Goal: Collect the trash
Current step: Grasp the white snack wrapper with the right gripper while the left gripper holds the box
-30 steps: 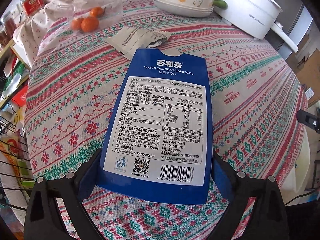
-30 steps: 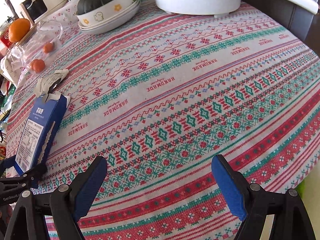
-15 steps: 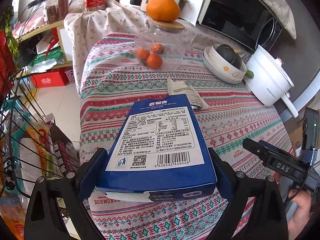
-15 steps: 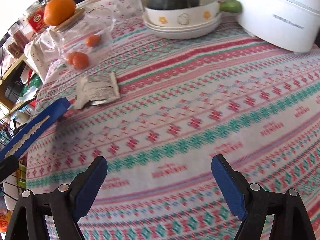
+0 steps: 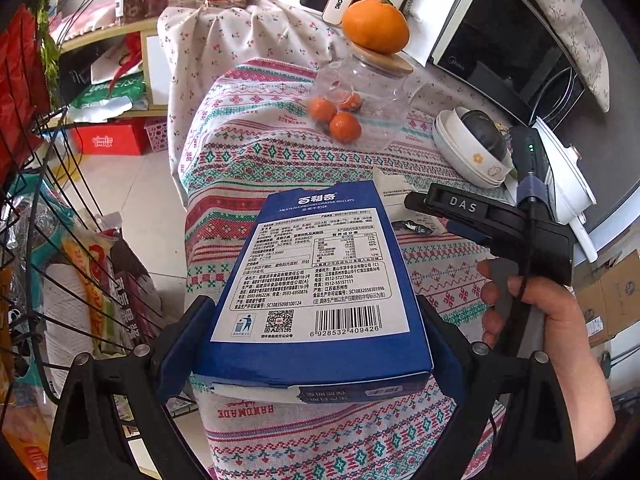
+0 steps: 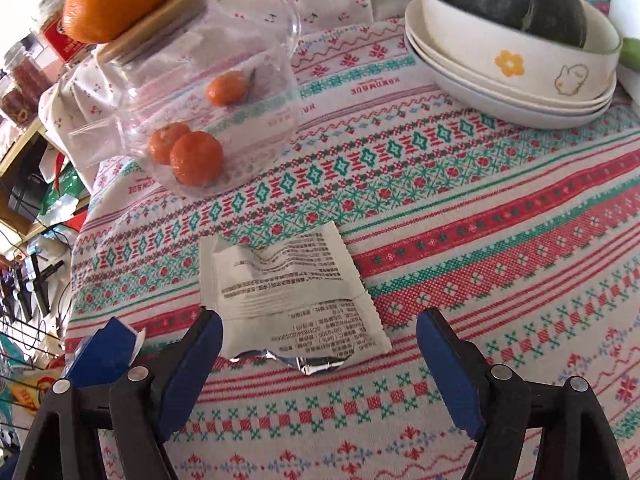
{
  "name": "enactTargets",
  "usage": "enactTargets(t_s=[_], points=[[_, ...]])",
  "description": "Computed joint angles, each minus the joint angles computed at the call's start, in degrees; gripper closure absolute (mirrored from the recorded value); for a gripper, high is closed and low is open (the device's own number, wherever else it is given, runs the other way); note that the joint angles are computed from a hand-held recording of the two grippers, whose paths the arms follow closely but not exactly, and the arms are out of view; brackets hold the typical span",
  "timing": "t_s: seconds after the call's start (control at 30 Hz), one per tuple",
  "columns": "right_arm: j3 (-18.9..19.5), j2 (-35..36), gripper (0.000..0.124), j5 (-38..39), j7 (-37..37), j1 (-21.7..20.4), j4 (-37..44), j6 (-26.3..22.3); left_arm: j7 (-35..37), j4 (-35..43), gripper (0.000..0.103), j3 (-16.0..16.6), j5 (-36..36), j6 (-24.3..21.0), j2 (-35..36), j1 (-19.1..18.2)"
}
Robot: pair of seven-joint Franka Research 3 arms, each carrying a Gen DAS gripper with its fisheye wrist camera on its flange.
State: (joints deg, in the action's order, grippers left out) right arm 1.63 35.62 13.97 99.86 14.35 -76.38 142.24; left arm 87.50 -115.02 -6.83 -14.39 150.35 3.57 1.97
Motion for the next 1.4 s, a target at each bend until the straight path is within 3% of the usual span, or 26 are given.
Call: enactTargets(t_s=[0.03,0.1,0.17,0.37,0.6,0.77,0.8,0.83,0.87,0.9,1.2,1.23,1.27,1.3,1.4], points=[[-0.2,1.17,0.048,-0.17,0.6,0.1,1.5,-1.16,0.21,0.12,0.006,-0.01,-0.25,-0.16,0.19,0.04],[-1.51,1.33,0.061,-2.56,1.15,1.54,0.9,1.33,0.23,0.4,0.006,-0.04,-0.13,-0.4,0.56,0.07],[-4.56,1.93,0.099,-8.0,3.41,4.31,2.19,-0.46,0.06,0.47,0.006,-0.11,-0.02,-0.43,0.8,0.12],[-1.19,-1.61,0.124,-5.21,-0.89,0.65,-2.52,0.31,0.18,-0.44,0.006,-0.47,-2.23,1.34,0.09,0.17],[-0.92,-10.99,0.124,-2.8,-6.04,-1.45,-15.9,6.95,2.69,-1.36,0.007,-0.63,-6.82,2.44,-1.53,-0.62],[1.98,-12.67,0.116,4.74,-14.16,-5.17,-17.13,6.05,0.74,-2.1,0.007,-0.21,-5.9,5.11,-2.55,-1.41],[1.59,-12.35,0.098,4.79,-13.92,-4.85,-16.49,5.41,0.13,-2.1,0.007,-0.12,-5.25,5.53,-2.56,-1.53],[1.2,-11.78,0.073,4.71,-13.21,-4.38,-15.64,5.15,-0.38,-2.02,0.007,-0.04,-4.7,5.86,-2.46,-1.61],[1.03,-11.42,0.061,4.96,-12.7,-4.07,-15.3,5.75,-0.81,-2.04,0.007,0.02,-4.41,6.26,-2.37,-1.65],[1.1,-10.5,0.06,5.36,-12.43,-3.83,-14.28,6.64,-1.09,-1.9,0.007,0.06,-4.3,6.39,-2.16,-1.66],[-1.27,6.95,0.06,-3.02,-7.91,1.65,10.92,-1.4,-3.7,-0.02,0.007,0.08,-2.92,5.7,0.32,-0.35],[-1.6,9.35,0.065,-4.1,-7.43,2.15,14.54,-3.16,-3.67,0.2,0.007,-0.02,-3.21,5.44,0.6,-0.15],[-1.85,11.67,0.08,-5.29,-7.19,2.58,18.04,-5.4,-3.84,0.38,0.007,-0.09,-3.17,5.27,0.86,-0.01],[-3.33,12.8,0.082,-7.72,-6.61,3.92,19.53,-5.92,-4.18,0.53,0.007,-0.14,-2.86,5.17,1.11,0.08],[-4.44,11.68,0.107,-11.75,-7.3,5.39,17.33,-3.77,-4.76,0.83,0.007,-0.46,-2.64,5.14,1.58,0.31]])
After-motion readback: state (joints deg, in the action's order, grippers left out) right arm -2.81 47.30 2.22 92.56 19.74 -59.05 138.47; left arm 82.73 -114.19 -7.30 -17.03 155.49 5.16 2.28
